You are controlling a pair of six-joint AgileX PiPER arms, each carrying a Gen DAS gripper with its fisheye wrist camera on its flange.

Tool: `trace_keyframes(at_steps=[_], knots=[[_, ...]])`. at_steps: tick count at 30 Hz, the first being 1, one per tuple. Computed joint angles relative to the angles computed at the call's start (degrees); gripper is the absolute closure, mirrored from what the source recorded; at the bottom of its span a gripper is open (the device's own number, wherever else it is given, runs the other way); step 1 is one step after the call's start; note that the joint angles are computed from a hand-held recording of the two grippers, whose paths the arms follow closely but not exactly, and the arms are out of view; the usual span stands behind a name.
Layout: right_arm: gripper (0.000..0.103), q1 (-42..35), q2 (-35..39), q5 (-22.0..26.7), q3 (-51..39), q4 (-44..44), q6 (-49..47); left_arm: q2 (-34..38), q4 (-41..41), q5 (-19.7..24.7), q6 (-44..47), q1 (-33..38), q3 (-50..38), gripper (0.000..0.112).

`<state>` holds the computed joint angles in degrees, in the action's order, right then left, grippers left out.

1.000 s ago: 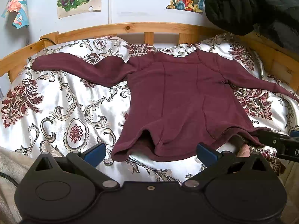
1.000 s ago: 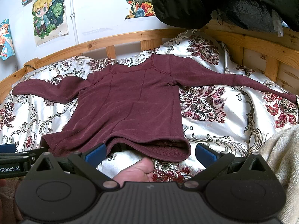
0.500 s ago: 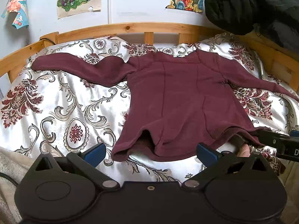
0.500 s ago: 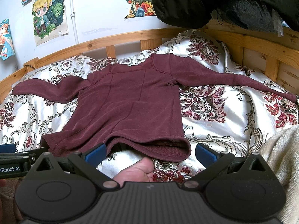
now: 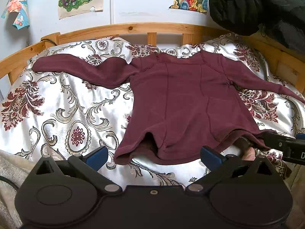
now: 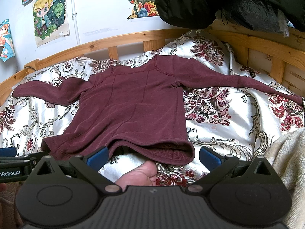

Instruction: Fold small clothes

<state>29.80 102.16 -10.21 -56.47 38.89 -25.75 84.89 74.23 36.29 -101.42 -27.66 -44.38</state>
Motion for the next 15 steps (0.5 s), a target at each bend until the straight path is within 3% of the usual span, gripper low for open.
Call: trace_keyframes(at_steps=[15], knots=[[0.0,0.02,-0.14,0.08,0.04,0.43,-0.38,0.0,-0.03,-0.04,0.03,0.03,0.01,0.01]])
